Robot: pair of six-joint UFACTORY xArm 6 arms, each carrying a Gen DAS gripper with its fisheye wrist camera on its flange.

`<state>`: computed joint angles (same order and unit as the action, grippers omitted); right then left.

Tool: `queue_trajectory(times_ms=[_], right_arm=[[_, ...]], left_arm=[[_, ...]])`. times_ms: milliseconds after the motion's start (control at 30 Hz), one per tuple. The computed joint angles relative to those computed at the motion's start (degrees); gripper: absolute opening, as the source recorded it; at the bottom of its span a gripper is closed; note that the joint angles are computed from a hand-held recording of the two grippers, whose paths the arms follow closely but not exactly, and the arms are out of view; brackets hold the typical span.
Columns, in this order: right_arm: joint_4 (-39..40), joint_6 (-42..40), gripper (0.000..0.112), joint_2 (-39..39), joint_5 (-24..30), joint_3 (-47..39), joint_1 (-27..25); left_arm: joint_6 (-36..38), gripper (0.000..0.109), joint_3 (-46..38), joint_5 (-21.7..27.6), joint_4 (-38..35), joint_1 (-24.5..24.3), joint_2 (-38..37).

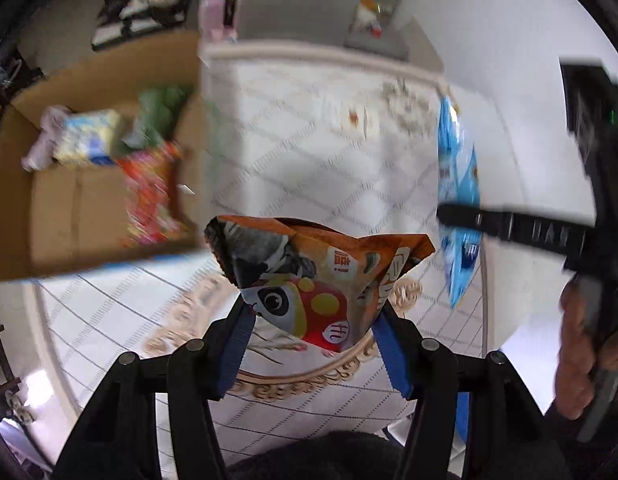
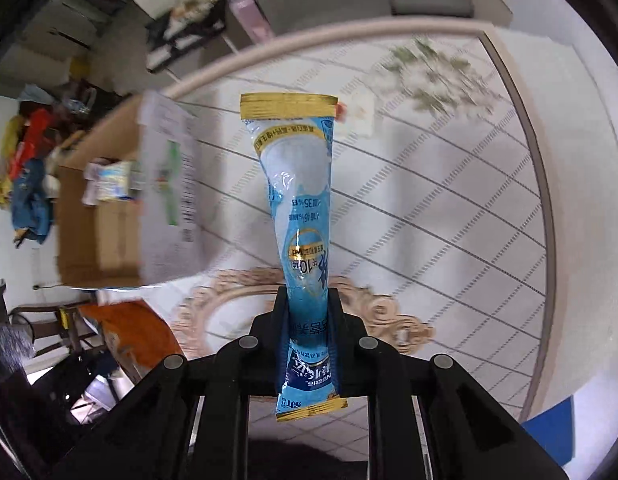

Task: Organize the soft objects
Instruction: 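Carry the tube and orange bag into the box and open both tools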

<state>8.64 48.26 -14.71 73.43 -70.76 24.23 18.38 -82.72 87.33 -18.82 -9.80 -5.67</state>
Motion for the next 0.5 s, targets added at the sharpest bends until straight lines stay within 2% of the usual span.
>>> queue_trajectory(times_ms=[133,267,367,500], right_arm=[[0.5,1.2,0.017,8.1,-2.4,-10.6,4.5],[1.5,1.3,0.017,19.9,-2.7,-25.1,8.2],[2.5,1.2,0.017,30.9,-0.7,-38.7,9.8],[2.6,3.9,0.017,48.1,6.0,-62.5,11.2]], left_arm=[[2.3,0.056,-12.2,3.4,0.1,6.7,5.7],[3.5,0.056,-20.4,3.4,1.8,10.9,11.3],[4.1,0.056,-26.7,4.5,2.7,14.2,16.8],[3.7,0.056,-36.6,7.6,3.8,17.4,24.9]])
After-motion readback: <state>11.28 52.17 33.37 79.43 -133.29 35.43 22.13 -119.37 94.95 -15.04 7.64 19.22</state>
